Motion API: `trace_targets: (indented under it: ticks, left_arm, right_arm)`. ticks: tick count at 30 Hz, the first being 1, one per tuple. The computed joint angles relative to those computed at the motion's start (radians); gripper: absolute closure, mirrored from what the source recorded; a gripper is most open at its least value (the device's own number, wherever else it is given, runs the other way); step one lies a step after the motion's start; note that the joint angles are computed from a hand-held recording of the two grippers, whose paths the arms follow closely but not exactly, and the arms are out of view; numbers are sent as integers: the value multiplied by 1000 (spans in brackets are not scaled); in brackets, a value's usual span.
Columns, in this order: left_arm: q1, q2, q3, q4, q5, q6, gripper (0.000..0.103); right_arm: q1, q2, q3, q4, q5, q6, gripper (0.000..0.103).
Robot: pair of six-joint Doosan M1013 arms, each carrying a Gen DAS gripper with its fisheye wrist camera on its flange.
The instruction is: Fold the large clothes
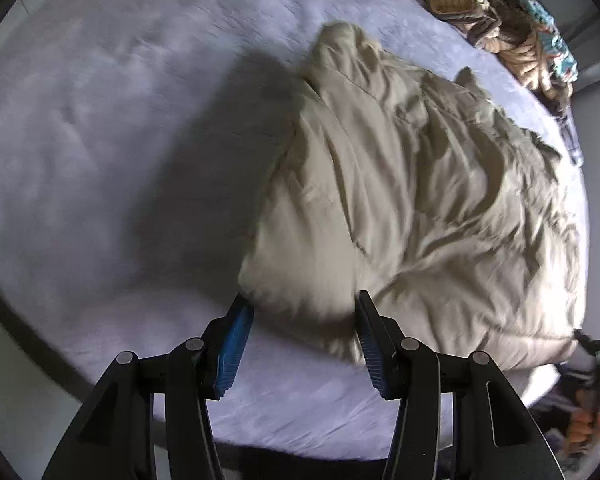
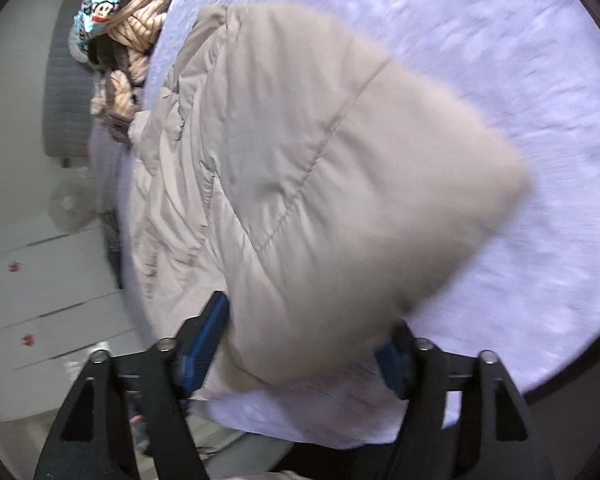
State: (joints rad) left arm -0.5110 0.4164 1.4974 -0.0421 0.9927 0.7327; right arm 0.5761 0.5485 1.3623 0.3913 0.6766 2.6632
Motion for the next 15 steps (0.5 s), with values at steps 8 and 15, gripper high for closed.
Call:
trace_targets:
  ticks: [8, 15]
  left_arm:
    - [-8, -32, 2, 148, 19, -112, 50]
    - [-23, 86, -107, 129, 112, -19, 50]
  right_arm:
    - [47, -17, -108, -411, 227, 260, 30]
    - [69, 50, -249, -431, 319, 85, 82]
